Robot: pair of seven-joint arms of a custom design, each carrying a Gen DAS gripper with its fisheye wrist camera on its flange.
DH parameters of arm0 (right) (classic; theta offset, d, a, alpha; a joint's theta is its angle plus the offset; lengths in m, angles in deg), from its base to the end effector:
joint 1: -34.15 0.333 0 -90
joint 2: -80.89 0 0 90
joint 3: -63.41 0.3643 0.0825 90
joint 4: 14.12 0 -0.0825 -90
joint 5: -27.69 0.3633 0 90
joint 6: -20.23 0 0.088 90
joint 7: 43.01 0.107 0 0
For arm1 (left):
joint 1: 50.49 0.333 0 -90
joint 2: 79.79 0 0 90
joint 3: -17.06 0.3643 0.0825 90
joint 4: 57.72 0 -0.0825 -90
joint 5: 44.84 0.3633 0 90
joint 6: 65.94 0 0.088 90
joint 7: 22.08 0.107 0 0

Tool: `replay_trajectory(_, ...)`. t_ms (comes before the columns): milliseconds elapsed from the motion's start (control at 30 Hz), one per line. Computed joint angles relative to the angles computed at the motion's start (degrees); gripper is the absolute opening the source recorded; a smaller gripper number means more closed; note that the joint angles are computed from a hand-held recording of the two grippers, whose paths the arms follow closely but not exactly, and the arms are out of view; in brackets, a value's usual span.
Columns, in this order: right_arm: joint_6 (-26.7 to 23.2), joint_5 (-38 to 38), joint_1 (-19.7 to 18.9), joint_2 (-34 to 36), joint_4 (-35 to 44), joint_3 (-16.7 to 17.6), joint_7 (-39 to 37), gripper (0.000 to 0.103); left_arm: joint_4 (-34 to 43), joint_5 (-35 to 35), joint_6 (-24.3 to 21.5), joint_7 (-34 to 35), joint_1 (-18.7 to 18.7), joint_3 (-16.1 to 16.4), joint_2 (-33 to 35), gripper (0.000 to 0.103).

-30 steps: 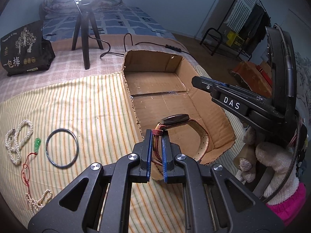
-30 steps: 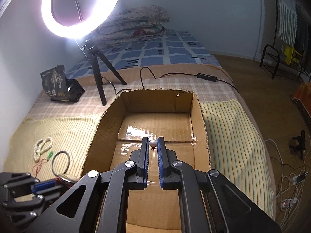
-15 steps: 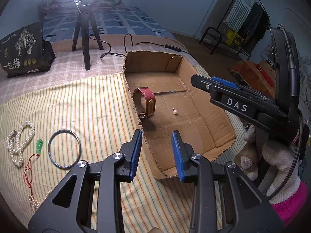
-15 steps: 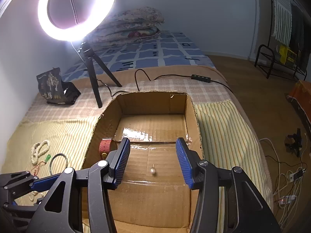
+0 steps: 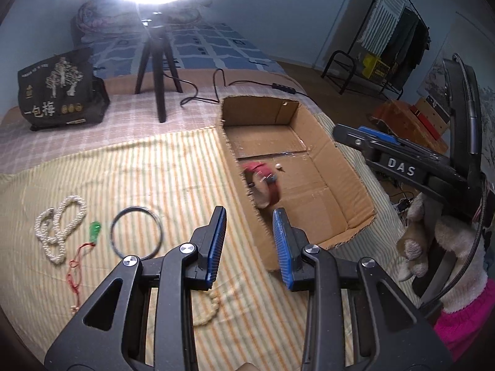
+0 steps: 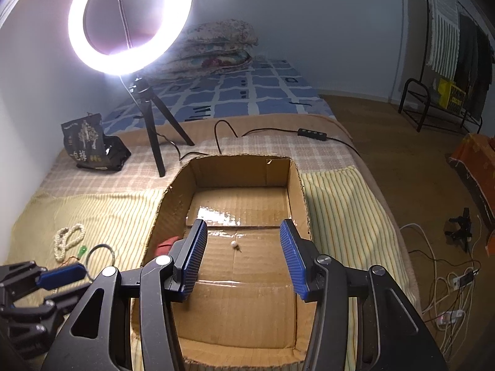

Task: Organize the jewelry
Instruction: 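Withdraw both open tools from the box back to the jewelry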

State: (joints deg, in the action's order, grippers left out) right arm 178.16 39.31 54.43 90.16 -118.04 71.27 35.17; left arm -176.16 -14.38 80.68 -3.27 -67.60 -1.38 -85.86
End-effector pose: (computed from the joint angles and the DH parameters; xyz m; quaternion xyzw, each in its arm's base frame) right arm 0.5748 0.2900 0.5979 -0.7999 0.4586 -0.1624 0.3514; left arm 0.4341 -0.3291 0.5979 -0.7396 0.5726 -0.3073 0.1750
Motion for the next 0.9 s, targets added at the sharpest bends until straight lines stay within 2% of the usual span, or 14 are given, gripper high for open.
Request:
replay_trajectory(333, 0.40, 5.26, 0.67, -3.70, -3.88, 1.37, -4.59, 0.048, -7.70, -0.19, -2.68, 1.14, 2.59, -0.87, -10.06, 0.031)
replay_trajectory(667, -0.19, 13.22, 3.78, -6.45, -7.27, 2.84, -12.96, 0.048, -16.75, -6.63, -3.77, 5.73, 6.23, -0.50, -22.08, 0.031)
replay_trajectory(800, -2.47, 16.36, 5.22, -6.93, -8.66, 3.15, -15.98, 0.048, -20.23, -10.45, -3.60, 7.73, 7.04, 0.26, -25.40, 0.031)
replay_trajectory(900, -3.72, 15.64, 6.44, -7.24, -10.01, 3.34, -16.76, 0.048, -22.56, -12.76, -4.19, 9.40, 7.41, 0.38, -27.16, 0.031)
